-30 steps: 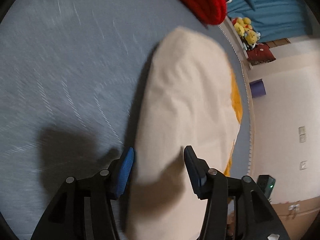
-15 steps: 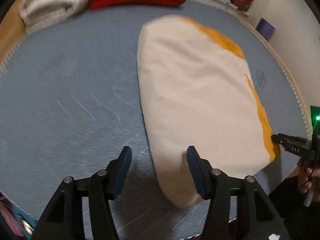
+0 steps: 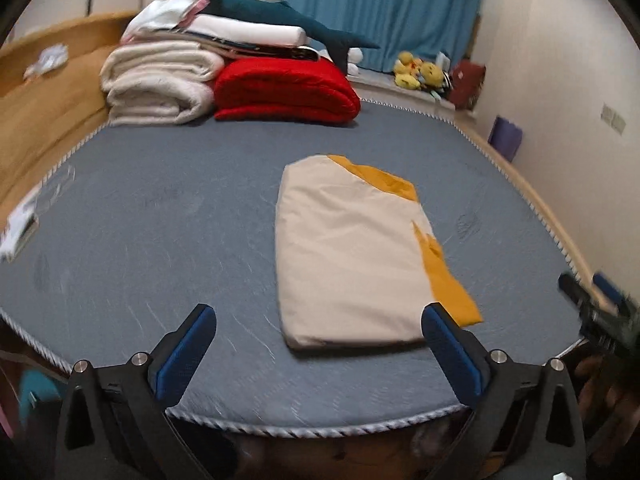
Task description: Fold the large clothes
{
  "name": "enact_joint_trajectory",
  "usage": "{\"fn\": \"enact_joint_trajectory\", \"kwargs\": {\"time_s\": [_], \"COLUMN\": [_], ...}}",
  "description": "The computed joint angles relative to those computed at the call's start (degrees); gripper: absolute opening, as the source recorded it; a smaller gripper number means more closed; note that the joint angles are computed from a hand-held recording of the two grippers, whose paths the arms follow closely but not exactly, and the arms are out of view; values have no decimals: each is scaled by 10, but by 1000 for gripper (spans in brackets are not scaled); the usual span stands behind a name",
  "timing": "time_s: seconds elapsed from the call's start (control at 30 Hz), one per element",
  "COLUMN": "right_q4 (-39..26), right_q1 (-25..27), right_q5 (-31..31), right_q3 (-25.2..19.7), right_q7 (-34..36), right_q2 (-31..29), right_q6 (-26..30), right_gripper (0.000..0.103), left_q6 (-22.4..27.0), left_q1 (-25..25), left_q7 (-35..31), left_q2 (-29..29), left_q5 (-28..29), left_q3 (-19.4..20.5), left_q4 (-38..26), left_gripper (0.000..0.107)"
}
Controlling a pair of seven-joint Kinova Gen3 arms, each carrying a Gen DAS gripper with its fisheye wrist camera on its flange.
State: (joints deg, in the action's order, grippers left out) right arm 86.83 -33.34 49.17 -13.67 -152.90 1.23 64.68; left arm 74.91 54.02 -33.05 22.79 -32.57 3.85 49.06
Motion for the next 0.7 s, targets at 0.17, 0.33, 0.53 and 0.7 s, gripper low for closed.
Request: {"fn": "enact_joint_trajectory", "kwargs": {"time_s": [0.17, 0.33, 0.53, 0.7], "right_q4": [41, 54, 65, 68], "right_q1": [-18, -8, -26, -34], "right_q5": [-36, -89, -57, -57], "right_q3": [-35, -33, -32, -23], "right_q7": [-33, 1, -12, -19], "right_q2": [-33, -25, -2, 3], "right_q6": [35, 15, -5, -13], "right_gripper": [103, 103, 103, 103], "left_q6": [38, 70, 52, 37], "left_q1": [34, 34, 36, 32], "left_q7": [73, 36, 33, 34], "left_q2": [16, 56, 62, 60], "left_q5": [6, 0, 3, 10], "left_q3": [-1, -2, -18, -17], "left_q4": [36, -15, -15, -6], "left_gripper": [102, 102, 102, 102]}}
